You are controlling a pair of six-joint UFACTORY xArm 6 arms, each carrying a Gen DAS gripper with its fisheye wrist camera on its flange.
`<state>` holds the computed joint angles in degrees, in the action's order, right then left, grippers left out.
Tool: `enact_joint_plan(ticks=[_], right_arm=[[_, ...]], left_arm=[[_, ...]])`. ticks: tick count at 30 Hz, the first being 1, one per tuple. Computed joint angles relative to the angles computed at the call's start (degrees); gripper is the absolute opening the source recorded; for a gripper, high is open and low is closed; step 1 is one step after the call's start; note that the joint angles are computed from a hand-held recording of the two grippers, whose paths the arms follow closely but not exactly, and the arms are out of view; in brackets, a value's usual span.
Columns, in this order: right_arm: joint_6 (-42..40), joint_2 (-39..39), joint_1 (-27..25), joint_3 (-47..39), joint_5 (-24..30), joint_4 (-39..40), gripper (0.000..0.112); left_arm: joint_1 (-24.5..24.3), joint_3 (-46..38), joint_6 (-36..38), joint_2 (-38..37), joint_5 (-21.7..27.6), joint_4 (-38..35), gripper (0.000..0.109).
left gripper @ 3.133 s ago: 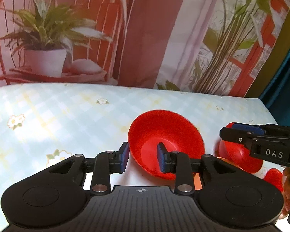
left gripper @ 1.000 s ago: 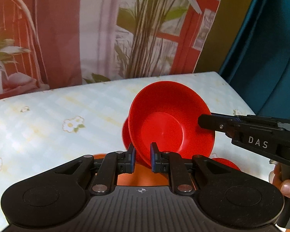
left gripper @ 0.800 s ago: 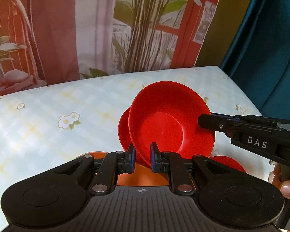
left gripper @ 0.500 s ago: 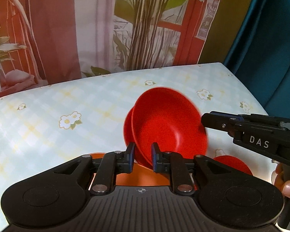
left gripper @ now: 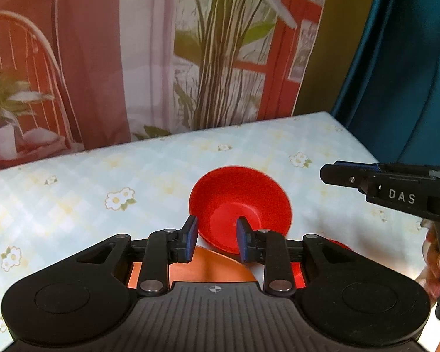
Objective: Organize plates and bowls
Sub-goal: 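Open both grippers and move them to the rim of another red bowl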
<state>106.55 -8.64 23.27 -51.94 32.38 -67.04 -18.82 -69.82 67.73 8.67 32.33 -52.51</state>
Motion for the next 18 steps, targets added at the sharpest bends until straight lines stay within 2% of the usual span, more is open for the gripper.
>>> enact_joint_plan(ticks=[10,18], right_arm=[[-6.2,-7.2,-0.9,1.6,2.4,1.3,0.018],[-13.2,-10.6,-2.9,4.3,0.5,3.6,0.018]], left_arm=[[0.8,1.9,4.9,-4.5,0.2,-5.4,0.03],[0.3,5.6,3.1,-6.6,0.0,-5.0,0.03]])
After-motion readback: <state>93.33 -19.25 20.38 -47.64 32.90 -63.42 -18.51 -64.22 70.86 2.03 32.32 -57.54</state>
